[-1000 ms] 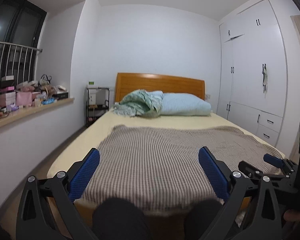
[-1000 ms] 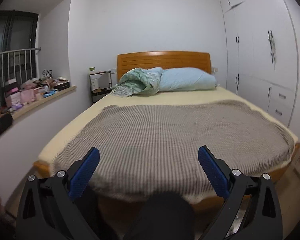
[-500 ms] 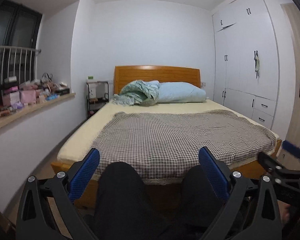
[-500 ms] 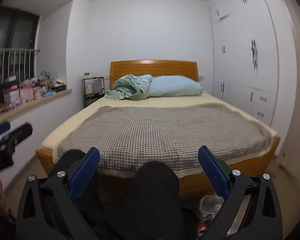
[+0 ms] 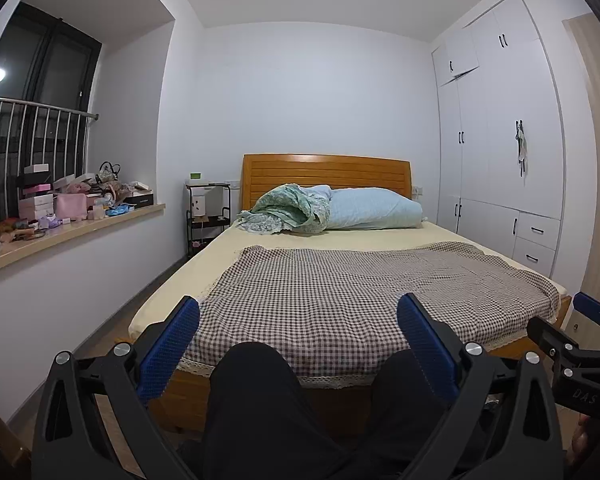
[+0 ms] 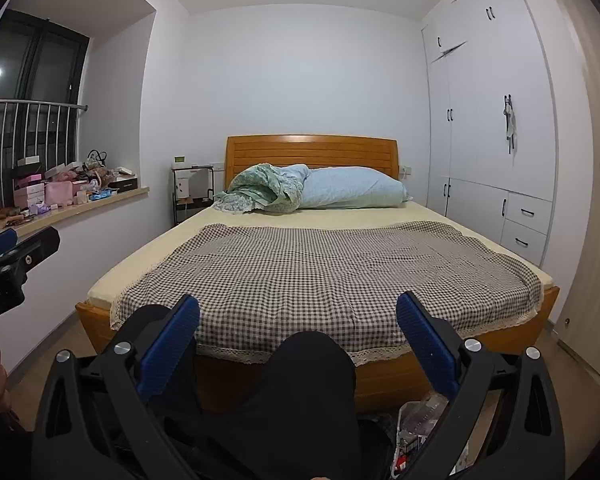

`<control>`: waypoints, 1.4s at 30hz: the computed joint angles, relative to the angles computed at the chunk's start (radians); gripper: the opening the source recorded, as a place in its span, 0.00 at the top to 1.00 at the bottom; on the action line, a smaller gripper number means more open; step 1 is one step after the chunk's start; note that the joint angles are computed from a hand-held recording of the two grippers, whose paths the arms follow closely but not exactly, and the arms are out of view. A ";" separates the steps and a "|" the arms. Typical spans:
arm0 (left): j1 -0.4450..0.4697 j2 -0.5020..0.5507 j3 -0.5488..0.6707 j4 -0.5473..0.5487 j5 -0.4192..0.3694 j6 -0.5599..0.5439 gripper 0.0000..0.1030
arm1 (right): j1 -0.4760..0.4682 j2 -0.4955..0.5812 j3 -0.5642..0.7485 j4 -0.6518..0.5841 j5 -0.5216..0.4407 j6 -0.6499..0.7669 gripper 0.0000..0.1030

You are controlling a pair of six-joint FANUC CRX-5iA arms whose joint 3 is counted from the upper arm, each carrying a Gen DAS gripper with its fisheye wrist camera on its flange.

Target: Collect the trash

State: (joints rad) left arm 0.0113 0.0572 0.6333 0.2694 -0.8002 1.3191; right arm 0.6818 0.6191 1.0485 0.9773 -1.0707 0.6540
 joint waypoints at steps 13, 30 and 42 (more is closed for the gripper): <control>0.001 0.000 0.006 0.000 -0.001 0.000 0.07 | 0.000 -0.059 -0.103 0.024 0.049 -0.042 0.08; 0.003 -0.002 0.007 0.008 0.004 -0.011 0.07 | 0.004 -0.070 -0.103 0.011 0.039 -0.023 0.08; 0.008 0.001 0.006 0.019 0.009 -0.020 0.07 | 0.003 -0.074 -0.107 0.011 0.045 -0.024 0.08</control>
